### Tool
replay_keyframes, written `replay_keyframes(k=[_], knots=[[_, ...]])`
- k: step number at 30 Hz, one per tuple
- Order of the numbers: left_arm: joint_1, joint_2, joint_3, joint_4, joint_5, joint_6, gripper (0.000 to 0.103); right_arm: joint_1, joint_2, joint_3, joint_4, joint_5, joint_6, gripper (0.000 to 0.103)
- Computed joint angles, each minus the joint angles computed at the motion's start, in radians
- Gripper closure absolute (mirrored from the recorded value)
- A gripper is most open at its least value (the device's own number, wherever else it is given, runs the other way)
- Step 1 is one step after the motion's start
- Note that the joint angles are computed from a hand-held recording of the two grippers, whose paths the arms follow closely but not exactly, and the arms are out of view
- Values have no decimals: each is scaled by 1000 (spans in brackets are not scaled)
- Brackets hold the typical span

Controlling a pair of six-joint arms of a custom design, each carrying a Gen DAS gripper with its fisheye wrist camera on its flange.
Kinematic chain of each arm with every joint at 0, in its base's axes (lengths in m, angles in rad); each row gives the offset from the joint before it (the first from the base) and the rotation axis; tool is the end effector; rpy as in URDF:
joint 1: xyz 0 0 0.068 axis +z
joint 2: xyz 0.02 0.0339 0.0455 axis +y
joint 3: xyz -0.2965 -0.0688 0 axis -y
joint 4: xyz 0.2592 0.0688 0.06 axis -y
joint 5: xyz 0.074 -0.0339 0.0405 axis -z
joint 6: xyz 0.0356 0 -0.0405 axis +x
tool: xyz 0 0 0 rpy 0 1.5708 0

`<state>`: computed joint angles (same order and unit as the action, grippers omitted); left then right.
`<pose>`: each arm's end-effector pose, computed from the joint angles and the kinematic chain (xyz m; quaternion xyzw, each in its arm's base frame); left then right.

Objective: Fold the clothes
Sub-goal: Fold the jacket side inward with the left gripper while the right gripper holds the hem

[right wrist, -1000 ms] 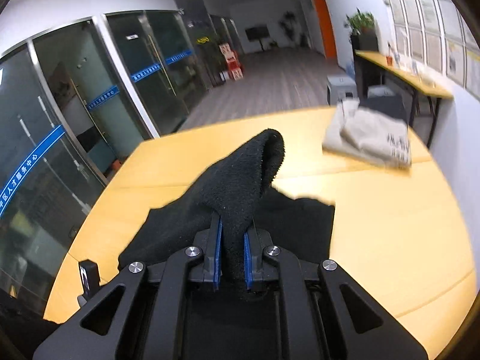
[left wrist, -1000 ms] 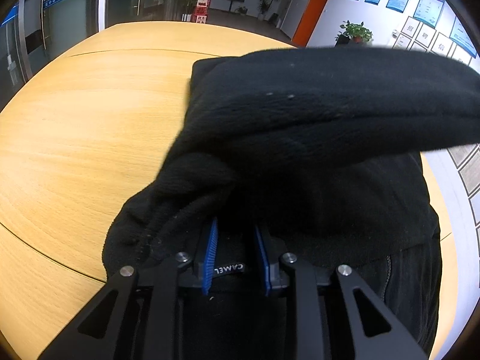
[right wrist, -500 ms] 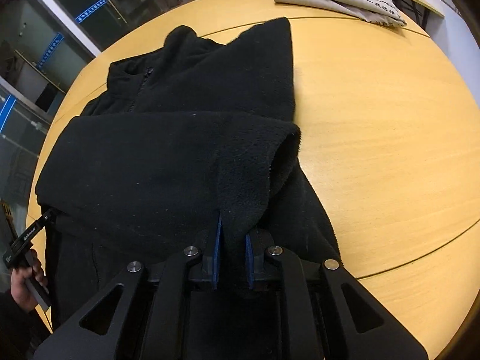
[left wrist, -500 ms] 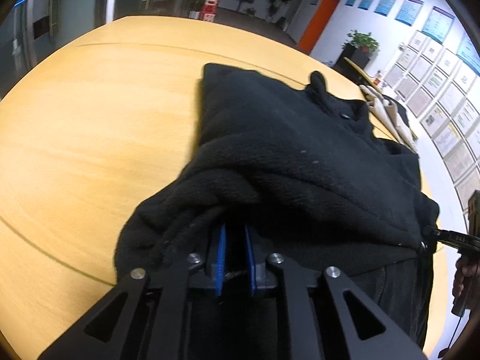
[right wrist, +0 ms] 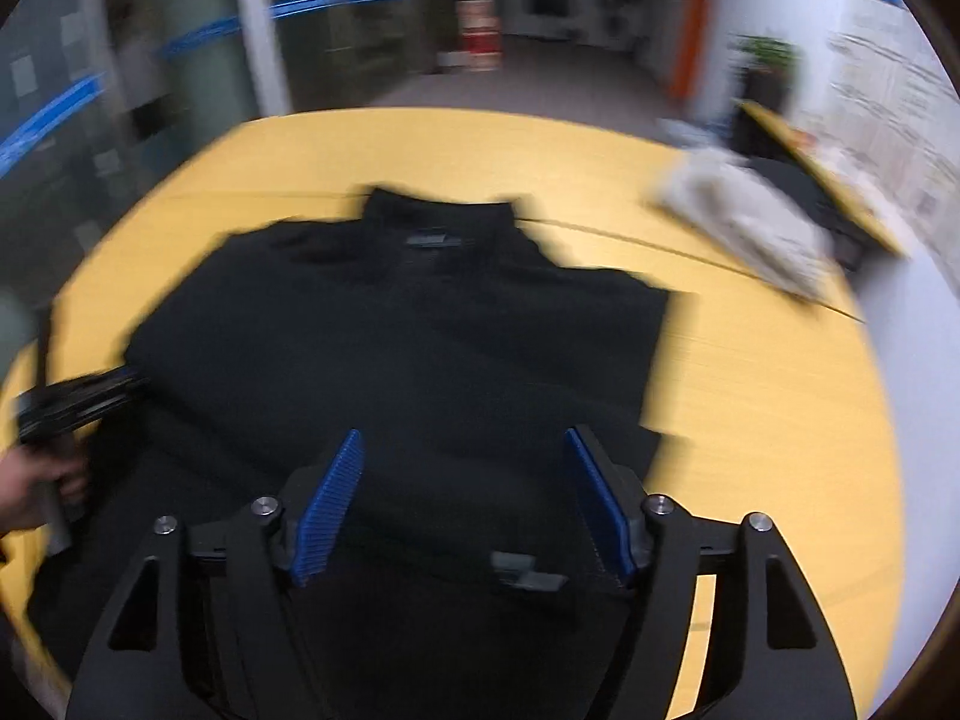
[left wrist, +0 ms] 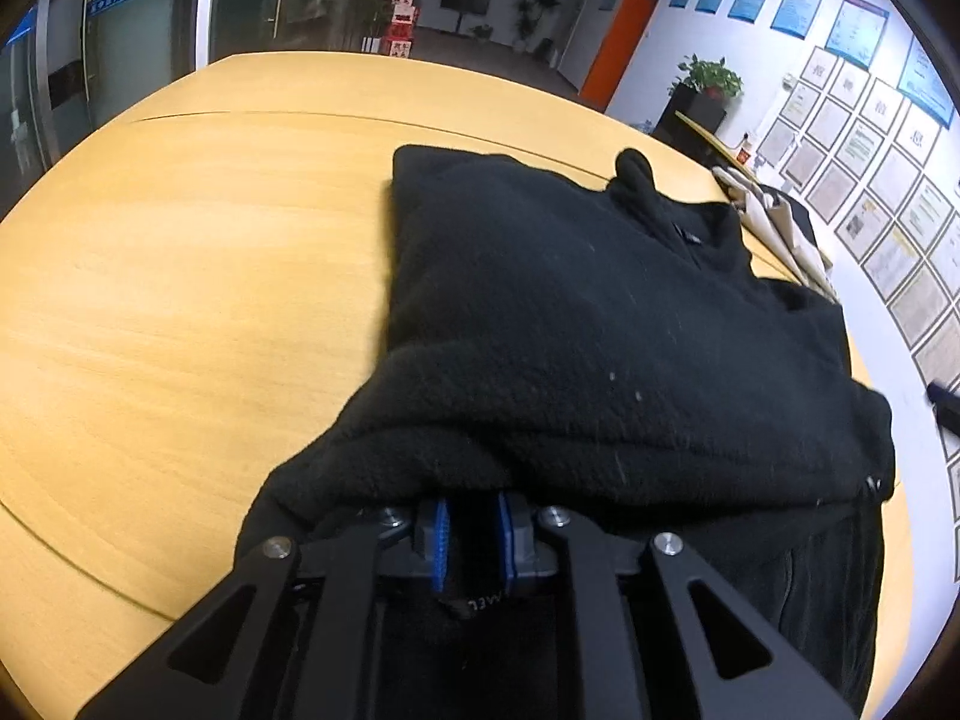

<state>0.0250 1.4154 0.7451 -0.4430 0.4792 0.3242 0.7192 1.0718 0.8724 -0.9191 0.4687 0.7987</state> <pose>0.2615 -0.0099 0.1977 0.1942 0.9275 -0.1894 0.2571 0.1537 0.1133 0.2862 0.0897 0.9451 -0.0141 0.3140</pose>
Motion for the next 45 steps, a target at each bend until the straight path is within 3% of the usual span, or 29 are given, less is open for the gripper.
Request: replay_keyframes(k=[7,11,13,15,17,20,25,30,33,35,37,41,44,45], knots=[[100,-29,28,-118,91,101,89,1,436,60,537,-147,-283,33],[184,-61,30,-223,136,223,87,-25,616,124,698,-235,-371,33],[187,-65,21,-241,133,275,87,-13,677,152,730,-231,-397,33],[187,-61,15,-238,133,285,87,-26,736,187,738,-255,-400,43],[189,-52,13,-232,137,281,87,-50,788,221,725,-302,-388,75],[199,-43,12,-229,151,276,87,-74,804,208,758,-340,-360,93],[202,-31,4,-197,152,252,87,-74,724,151,857,-430,-348,95],[188,-18,9,-177,146,217,87,-90,767,98,879,-504,-326,95],[187,-15,17,-185,145,221,87,-83,778,78,886,-469,-334,91],[198,-25,30,-222,154,243,88,-72,777,101,842,-416,-323,67],[212,-44,47,-273,170,279,85,-56,723,77,832,-354,-294,51],[252,-116,119,-474,261,452,84,-51,480,-110,907,-238,-180,32],[206,-165,161,-526,300,493,80,-90,292,-254,860,-167,-110,28],[169,-167,160,-490,296,461,77,-116,230,-301,828,-162,-95,28]])
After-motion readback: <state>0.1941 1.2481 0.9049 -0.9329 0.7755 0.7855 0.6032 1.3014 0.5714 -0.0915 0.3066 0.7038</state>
